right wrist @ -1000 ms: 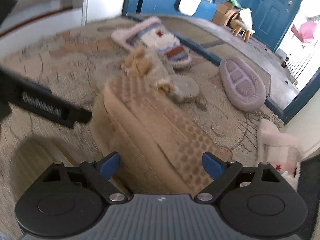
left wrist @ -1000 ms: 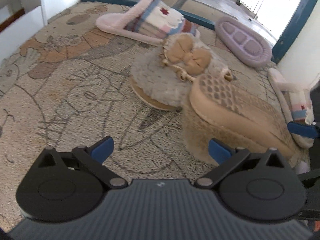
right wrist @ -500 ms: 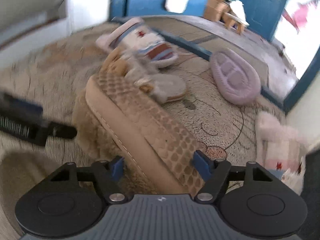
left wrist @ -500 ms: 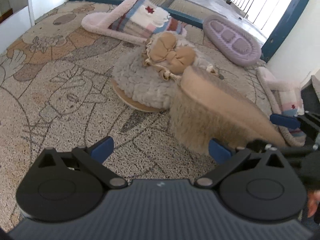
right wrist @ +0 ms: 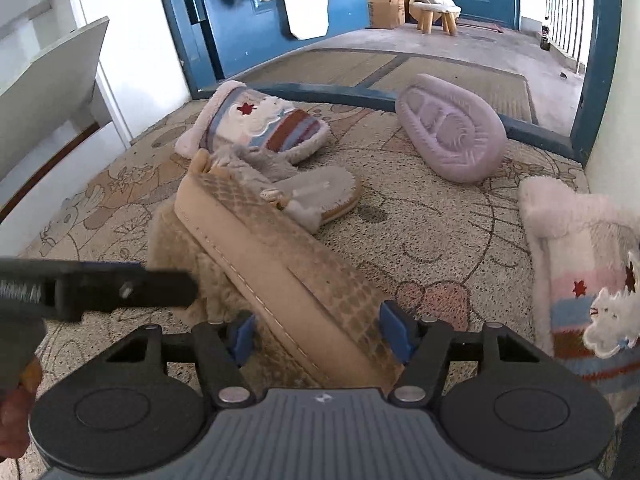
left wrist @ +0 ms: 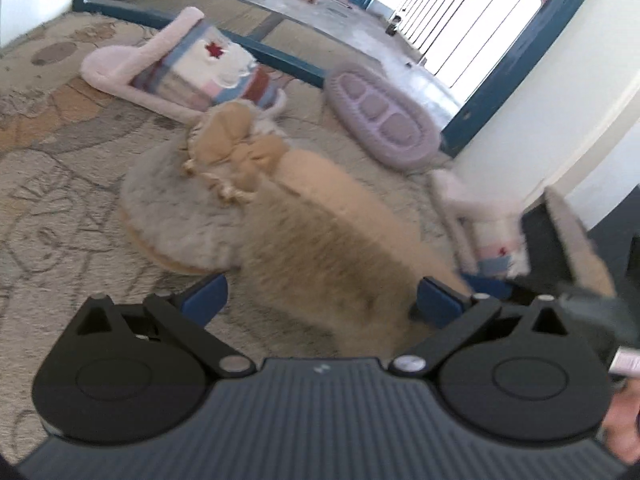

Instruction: Organize scattered shoes

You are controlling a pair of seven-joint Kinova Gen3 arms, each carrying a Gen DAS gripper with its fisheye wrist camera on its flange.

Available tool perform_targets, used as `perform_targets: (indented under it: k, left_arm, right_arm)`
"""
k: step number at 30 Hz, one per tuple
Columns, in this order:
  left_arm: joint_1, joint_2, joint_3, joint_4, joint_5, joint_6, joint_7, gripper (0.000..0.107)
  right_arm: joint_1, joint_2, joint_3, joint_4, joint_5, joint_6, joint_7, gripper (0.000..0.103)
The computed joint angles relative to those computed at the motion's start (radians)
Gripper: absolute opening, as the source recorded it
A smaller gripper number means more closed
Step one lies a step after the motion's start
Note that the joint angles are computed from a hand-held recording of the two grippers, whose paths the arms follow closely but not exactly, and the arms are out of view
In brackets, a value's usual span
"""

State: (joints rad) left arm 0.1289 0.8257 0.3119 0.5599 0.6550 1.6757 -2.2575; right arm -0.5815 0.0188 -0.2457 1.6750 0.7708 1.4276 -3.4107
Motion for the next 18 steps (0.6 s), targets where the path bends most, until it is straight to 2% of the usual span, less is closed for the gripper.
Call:
perform_targets:
  k: [2, 4, 6, 7, 10, 12, 13, 14, 15, 16, 18]
  left_arm:
    - [0.001, 0.021, 0.011, -0.019, 0.019, 0.023, 0.037, 0.101]
    - [-0.004, 0.007, 0.016, 0.022, 0.032, -0.001, 0.025, 0.096]
    - [-0.007, -0.014, 0.015, 0.069, 0.035, -0.036, -0.016, 0.084]
    - [-0.010, -0.016, 0.022, 0.079, 0.031, -0.045, -0.025, 0.083]
    - [-0.018, 0.010, 0.029, 0.057, 0.068, -0.017, 0.004, 0.066]
    - [-0.028, 0.006, 0.037, 0.068, 0.085, -0.018, -0.013, 0.051]
    - [-0.031, 0.003, 0.038, 0.072, 0.091, -0.020, -0.016, 0.046]
    - [-0.032, 0.008, 0.038, 0.059, 0.096, -0.011, -0.004, 0.034]
    - [-0.032, 0.021, 0.039, 0.028, 0.102, 0.010, 0.025, 0.022]
    - [-0.031, 0.035, 0.040, -0.007, 0.107, 0.032, 0.059, 0.018]
    - [-0.028, 0.061, 0.044, -0.074, 0.114, 0.071, 0.118, 0.017]
  right_arm:
    - [-0.004, -0.004, -0.004, 0.010, 0.008, -0.006, -0.033, 0.066]
    - [-0.005, -0.001, -0.006, 0.009, 0.010, -0.003, -0.039, 0.066]
    - [-0.008, 0.000, -0.007, 0.011, 0.014, 0.004, -0.049, 0.066]
    - [-0.011, 0.001, -0.009, 0.011, 0.018, 0.008, -0.060, 0.066]
    - [-0.016, -0.005, -0.012, 0.024, 0.028, 0.005, -0.096, 0.066]
    - [-0.018, -0.008, -0.015, 0.029, 0.035, 0.005, -0.117, 0.065]
    - [-0.020, -0.011, -0.017, 0.032, 0.040, 0.005, -0.128, 0.063]
    - [-0.023, -0.019, -0.022, 0.040, 0.051, 0.003, -0.144, 0.054]
    - [-0.025, -0.026, -0.026, 0.045, 0.060, 0.001, -0.157, 0.053]
    - [-0.025, -0.031, -0.030, 0.042, 0.063, -0.001, -0.156, 0.046]
    - [-0.020, -0.030, -0.032, 0.027, 0.062, -0.006, -0.138, 0.045]
